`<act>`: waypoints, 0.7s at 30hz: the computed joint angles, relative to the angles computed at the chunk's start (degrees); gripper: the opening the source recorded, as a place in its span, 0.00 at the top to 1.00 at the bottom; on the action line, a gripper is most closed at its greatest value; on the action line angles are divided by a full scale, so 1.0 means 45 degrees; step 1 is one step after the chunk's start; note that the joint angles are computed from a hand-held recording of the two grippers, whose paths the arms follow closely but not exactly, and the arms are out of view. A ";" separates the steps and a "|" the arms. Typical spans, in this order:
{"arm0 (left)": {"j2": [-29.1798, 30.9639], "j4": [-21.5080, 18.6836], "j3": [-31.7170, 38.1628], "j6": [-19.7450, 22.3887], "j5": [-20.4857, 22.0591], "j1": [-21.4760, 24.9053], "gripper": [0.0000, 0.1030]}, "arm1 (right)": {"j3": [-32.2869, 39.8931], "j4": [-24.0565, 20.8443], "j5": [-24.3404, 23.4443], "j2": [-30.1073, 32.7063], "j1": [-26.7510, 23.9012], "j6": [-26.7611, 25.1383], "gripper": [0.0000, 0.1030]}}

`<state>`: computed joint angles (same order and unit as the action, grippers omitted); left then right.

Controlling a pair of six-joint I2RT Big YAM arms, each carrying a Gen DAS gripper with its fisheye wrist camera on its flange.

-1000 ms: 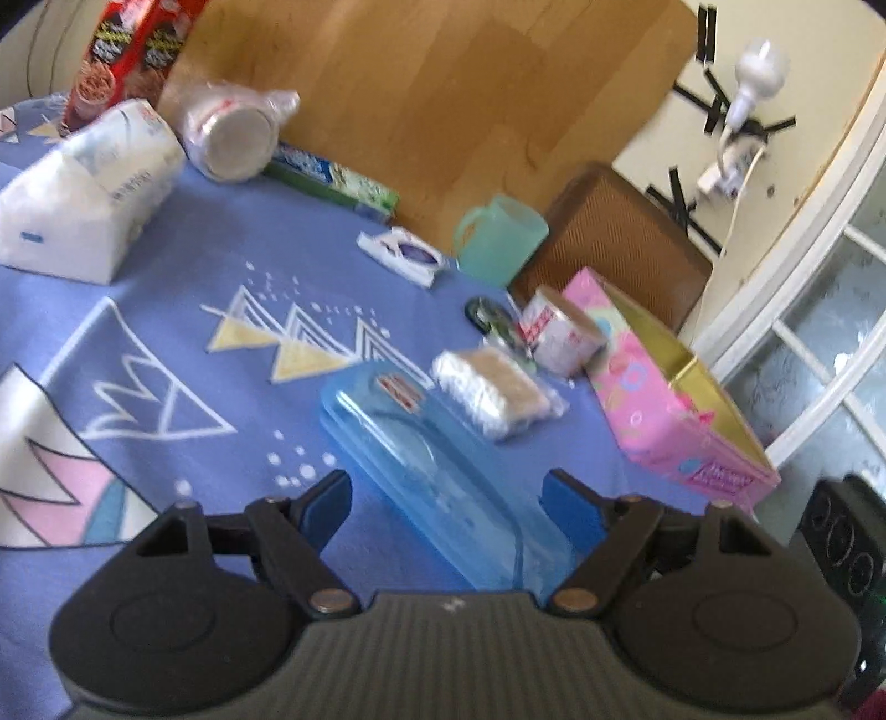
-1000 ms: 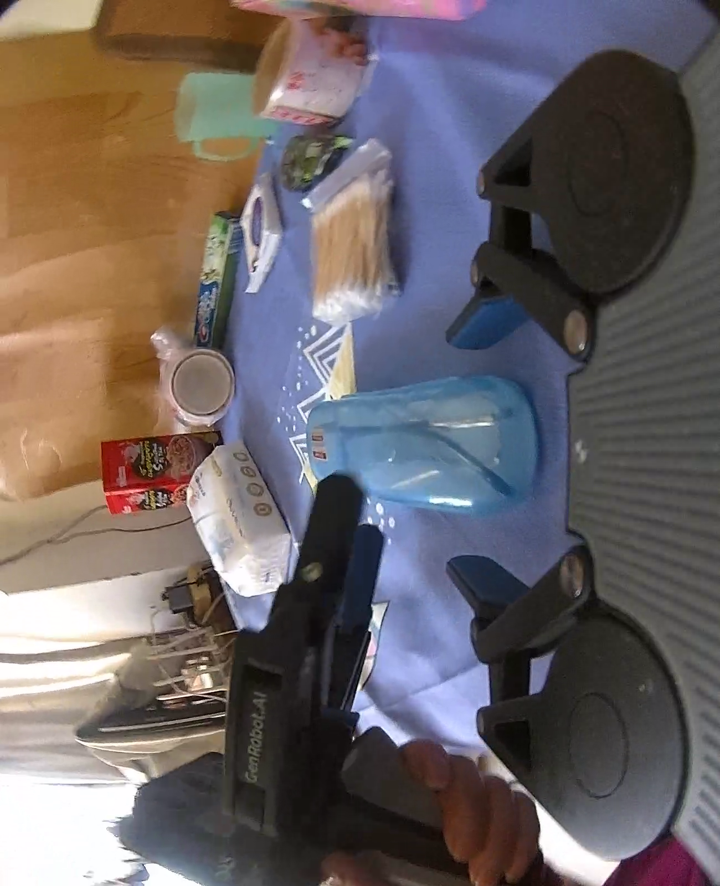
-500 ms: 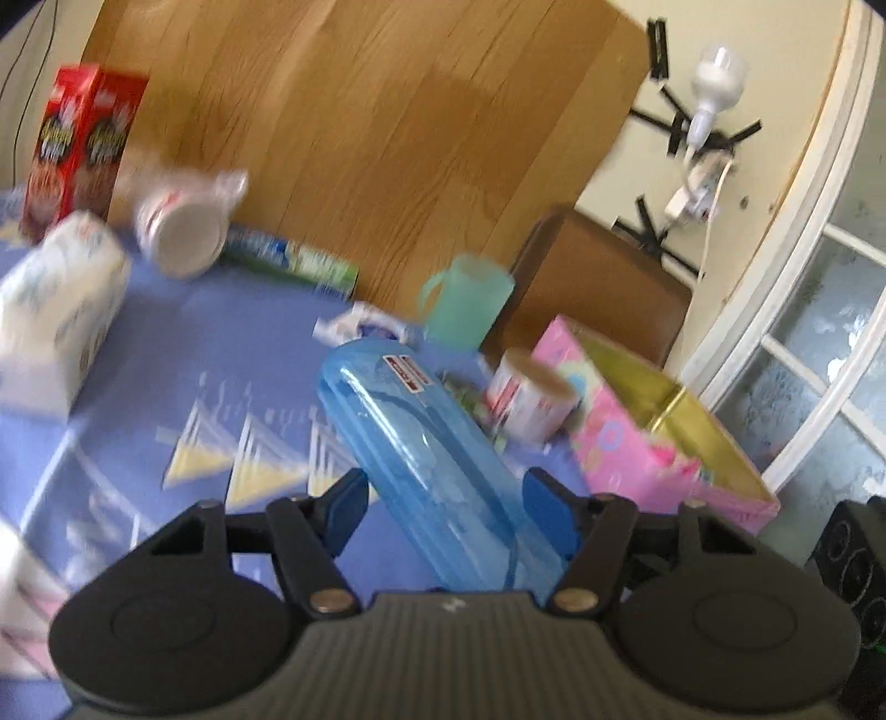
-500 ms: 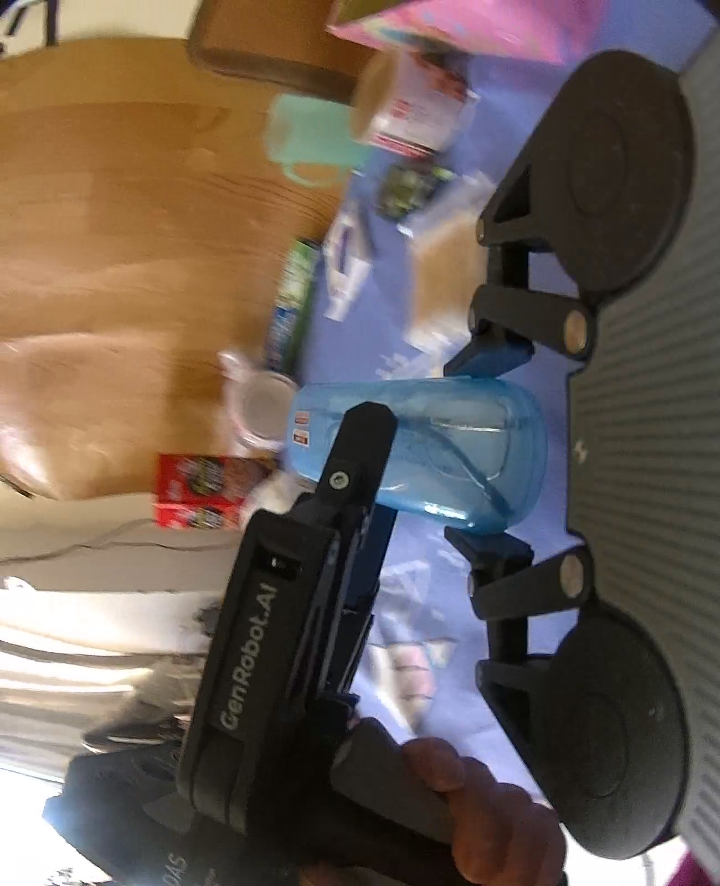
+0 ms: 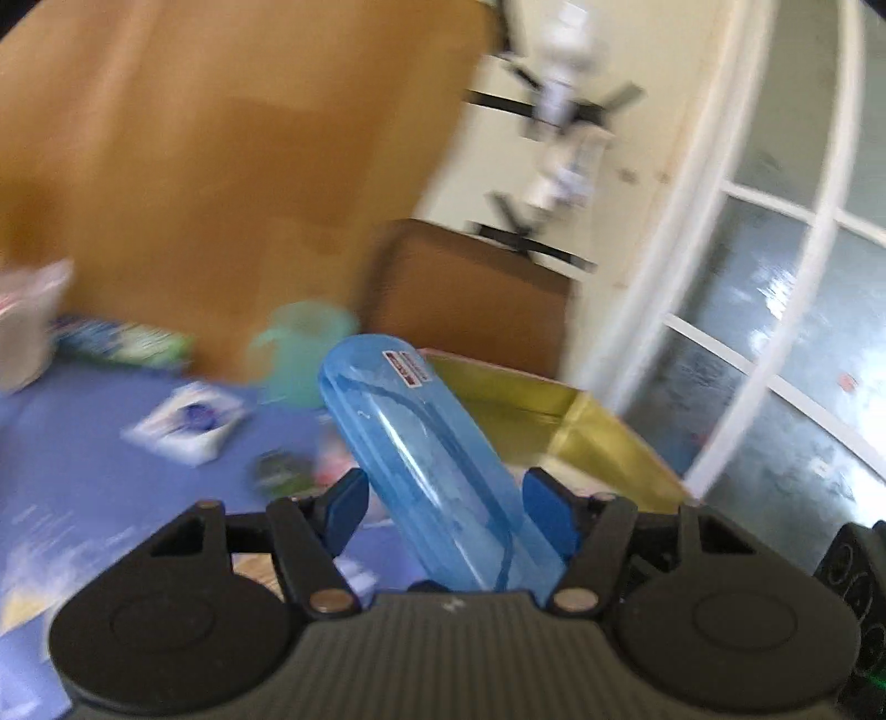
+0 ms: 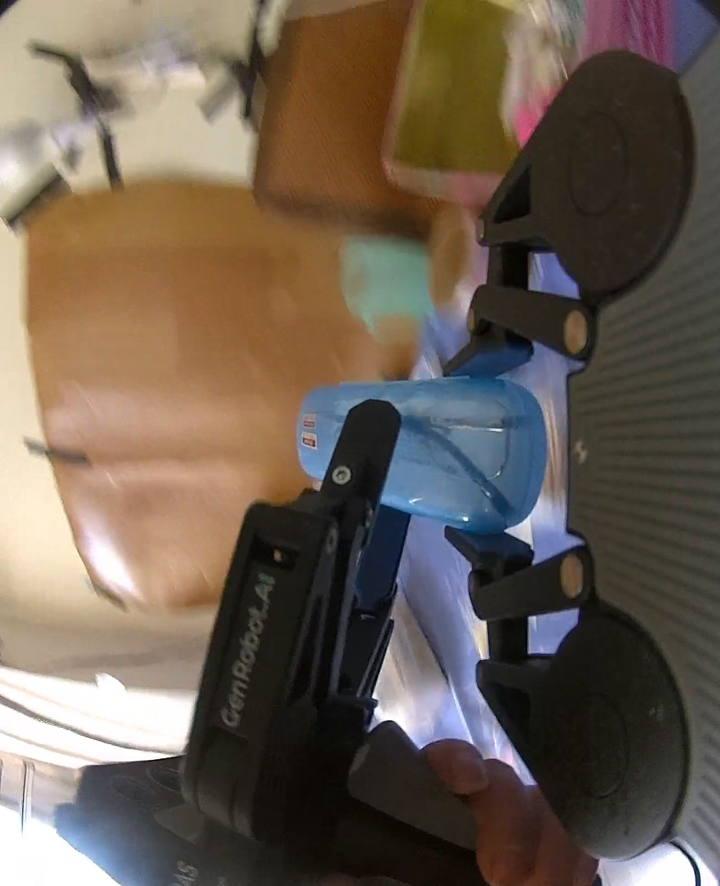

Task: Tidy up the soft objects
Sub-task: 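Lift the blue case into the pink tin and release it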

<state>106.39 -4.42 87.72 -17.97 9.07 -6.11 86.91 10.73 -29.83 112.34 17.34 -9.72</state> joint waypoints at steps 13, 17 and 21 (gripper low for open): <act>0.3792 -0.3026 0.6064 0.1267 0.0100 -0.1412 0.27 | 0.3664 -0.1371 0.5616 0.2661 -0.1578 -0.0314 0.42; 0.2216 -0.1471 0.3229 0.1281 -0.0293 -0.1027 0.25 | 0.2756 -0.0181 0.5202 0.2244 -0.1875 0.1196 0.42; 0.0777 -0.0647 0.0573 0.1198 -0.1021 -0.0405 0.25 | 0.1624 0.1465 0.4507 0.1592 -0.1812 0.1645 0.42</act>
